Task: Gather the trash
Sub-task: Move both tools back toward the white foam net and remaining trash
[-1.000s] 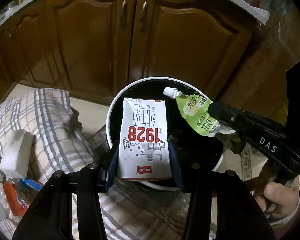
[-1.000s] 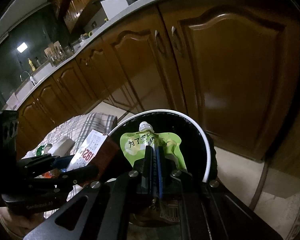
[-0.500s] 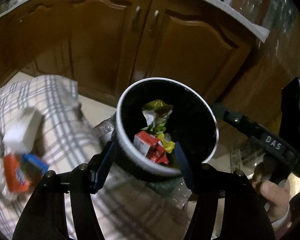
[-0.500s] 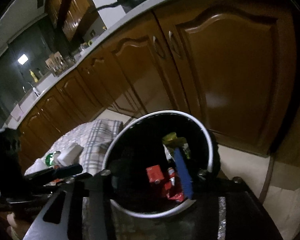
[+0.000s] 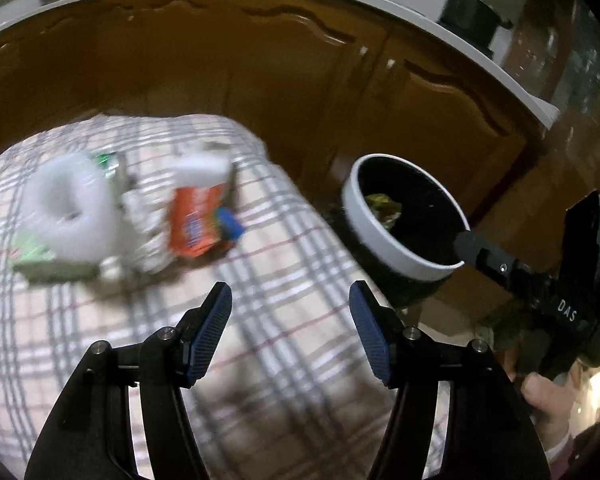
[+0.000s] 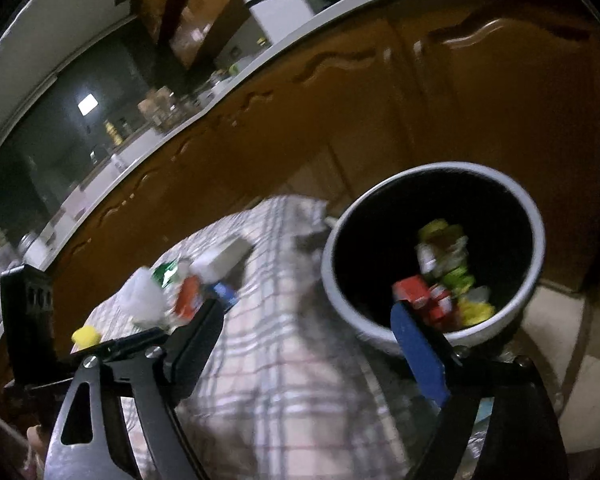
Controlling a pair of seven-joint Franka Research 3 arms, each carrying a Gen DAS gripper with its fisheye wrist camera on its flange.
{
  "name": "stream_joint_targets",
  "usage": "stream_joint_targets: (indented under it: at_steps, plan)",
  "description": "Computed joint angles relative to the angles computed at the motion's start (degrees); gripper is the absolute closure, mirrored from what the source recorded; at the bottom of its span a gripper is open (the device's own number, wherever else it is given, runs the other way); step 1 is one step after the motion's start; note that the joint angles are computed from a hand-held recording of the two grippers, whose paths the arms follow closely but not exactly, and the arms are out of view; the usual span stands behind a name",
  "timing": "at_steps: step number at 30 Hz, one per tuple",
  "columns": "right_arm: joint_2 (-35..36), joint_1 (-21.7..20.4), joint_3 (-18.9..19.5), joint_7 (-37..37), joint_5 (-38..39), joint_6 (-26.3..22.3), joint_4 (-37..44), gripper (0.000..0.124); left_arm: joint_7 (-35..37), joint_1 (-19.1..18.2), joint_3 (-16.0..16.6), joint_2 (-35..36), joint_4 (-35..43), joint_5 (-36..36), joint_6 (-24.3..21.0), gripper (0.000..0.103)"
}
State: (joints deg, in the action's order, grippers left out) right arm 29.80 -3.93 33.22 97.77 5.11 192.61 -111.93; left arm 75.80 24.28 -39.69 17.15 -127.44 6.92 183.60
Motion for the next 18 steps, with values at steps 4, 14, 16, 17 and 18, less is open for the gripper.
stream_joint_targets:
  at_steps: [4,14,16,17,18]
  plan:
    - [1.3,2.3,-0.2,-1.0,0.2,-1.6,1.9,0.029,-1.3,5.9,-3.5,-2.3,-4.5,0.1,2.2,0.041]
    - [2.9,7.9,-1.8,-5.3,4.2,-3.0,4.5,0.026,-9.7,21.0,-12.5,-4.3,-9.8,6.3,5.8,0.039]
    - [3.2,8.1,-1.4,-6.1,4.7,-2.9,4.9,0.026,-11.4,23.0,-13.4,-4.4,-10.1,7.8,6.3,0.039]
    - [3.3,9.0,-2.1,-6.3,5.2,-3.5,5.6,0.026,-12.4,24.3,-14.0,-4.4,-10.3,8.6,6.6,0.039]
    - [3.4,10.0,-2.9,-6.5,5.8,-4.1,6.3,0.026,-13.4,25.3,-14.4,-4.3,-10.3,9.2,7.0,0.039]
